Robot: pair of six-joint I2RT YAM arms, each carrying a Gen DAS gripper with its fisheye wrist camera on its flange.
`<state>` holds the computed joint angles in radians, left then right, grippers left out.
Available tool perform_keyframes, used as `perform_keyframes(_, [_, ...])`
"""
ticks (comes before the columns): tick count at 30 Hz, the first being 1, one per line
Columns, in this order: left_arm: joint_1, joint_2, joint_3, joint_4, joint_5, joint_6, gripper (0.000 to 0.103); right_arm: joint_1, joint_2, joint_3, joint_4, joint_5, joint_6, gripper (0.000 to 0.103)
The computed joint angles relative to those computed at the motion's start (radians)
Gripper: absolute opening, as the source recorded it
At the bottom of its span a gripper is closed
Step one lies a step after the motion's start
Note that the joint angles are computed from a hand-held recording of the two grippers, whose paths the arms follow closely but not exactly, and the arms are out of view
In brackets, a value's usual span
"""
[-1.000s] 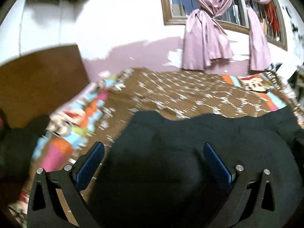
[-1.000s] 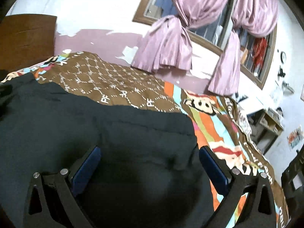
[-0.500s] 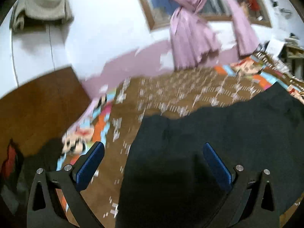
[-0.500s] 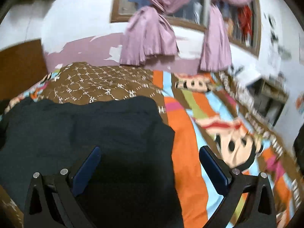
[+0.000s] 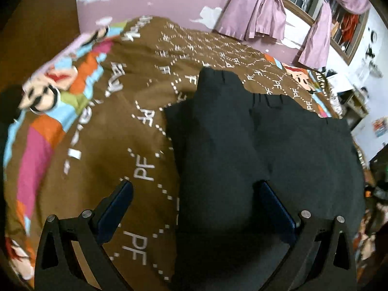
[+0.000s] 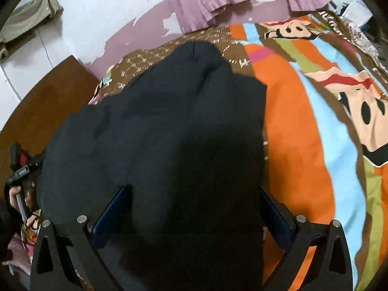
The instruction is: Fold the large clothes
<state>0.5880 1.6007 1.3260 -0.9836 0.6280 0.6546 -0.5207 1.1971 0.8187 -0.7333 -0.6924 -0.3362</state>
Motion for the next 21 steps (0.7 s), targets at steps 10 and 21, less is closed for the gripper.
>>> perform_keyframes(10, [0.028,0.28,0.256,-0.375,0.096,0.088,0.102,-0.097,0.152,0.043,-0.096,-0.158,-0.016,0.103])
perform_keyframes(21, [0.022,0.317,0.291,-0.484,0.142,0.087,0.081,-0.138,0.167,0.024,-0.077,-0.209,0.072,0.092])
